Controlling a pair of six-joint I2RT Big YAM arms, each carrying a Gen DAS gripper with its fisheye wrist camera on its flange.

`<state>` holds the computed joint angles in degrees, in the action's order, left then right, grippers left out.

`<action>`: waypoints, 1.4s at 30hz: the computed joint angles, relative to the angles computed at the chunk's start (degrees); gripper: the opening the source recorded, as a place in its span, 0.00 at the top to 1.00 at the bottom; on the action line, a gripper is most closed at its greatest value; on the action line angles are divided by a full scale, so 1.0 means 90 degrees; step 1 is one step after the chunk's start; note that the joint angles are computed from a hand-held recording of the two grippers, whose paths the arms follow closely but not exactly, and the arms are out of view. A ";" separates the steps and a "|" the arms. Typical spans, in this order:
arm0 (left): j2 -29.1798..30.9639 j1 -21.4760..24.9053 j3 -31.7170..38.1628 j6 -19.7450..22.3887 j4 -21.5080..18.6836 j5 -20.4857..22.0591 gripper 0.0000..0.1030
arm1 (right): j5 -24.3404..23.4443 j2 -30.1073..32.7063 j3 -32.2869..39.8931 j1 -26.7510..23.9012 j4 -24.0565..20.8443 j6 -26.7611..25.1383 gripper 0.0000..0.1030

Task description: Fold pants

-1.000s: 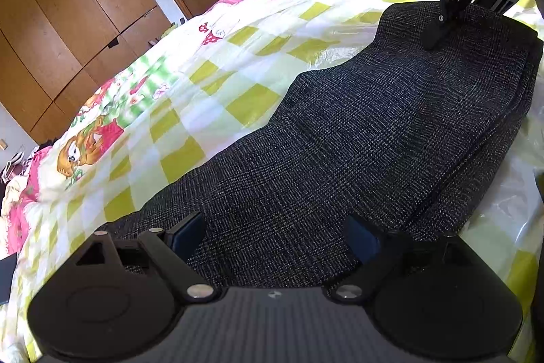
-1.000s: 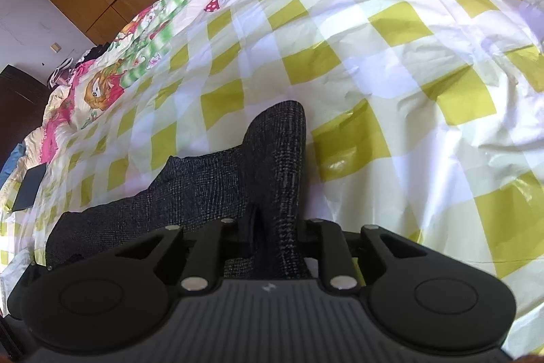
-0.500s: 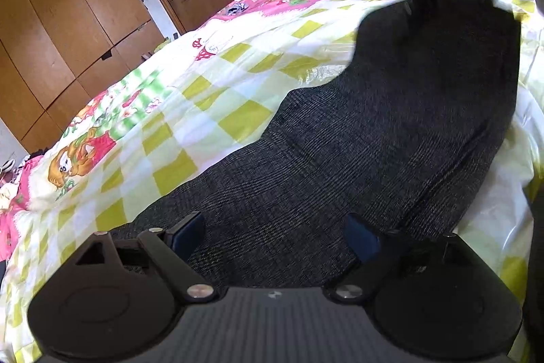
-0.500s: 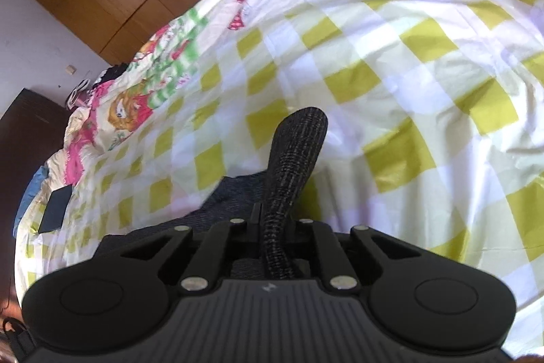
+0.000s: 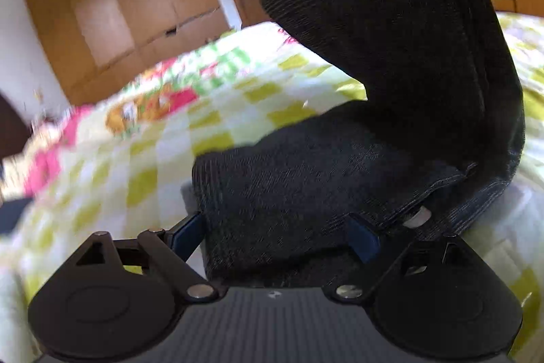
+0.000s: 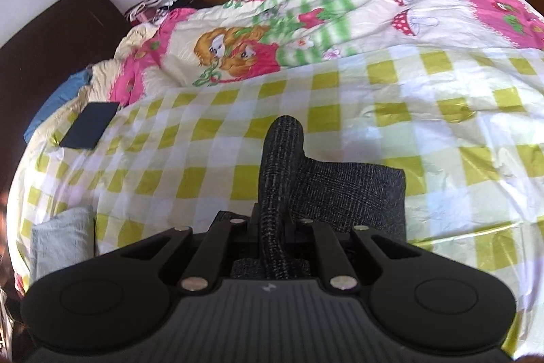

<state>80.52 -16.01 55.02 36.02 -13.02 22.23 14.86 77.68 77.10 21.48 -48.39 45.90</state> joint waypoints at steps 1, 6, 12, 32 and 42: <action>0.0069 0.0071 0.0080 -0.0034 -0.0101 0.0149 0.02 | 0.0029 0.0262 0.0173 0.0084 -0.0125 0.0094 0.88; 0.0269 0.0385 0.0359 -0.0119 -0.0627 0.0722 0.02 | -0.0178 0.1136 0.0611 0.0344 -0.0433 0.0223 0.79; 0.0238 0.0495 0.0302 -0.0009 -0.0685 0.0786 0.01 | -0.0227 0.1250 0.0716 0.0638 -0.0442 -0.0243 0.77; -0.0225 0.0474 0.0644 -0.1011 -0.2197 0.1213 0.05 | -0.0271 0.1789 0.1237 0.0143 -0.0872 -0.1121 0.53; -0.0365 0.0347 0.0564 -0.1043 -0.2277 0.1195 0.61 | -0.1108 0.0984 0.0416 -0.0221 -0.0103 -0.1055 0.93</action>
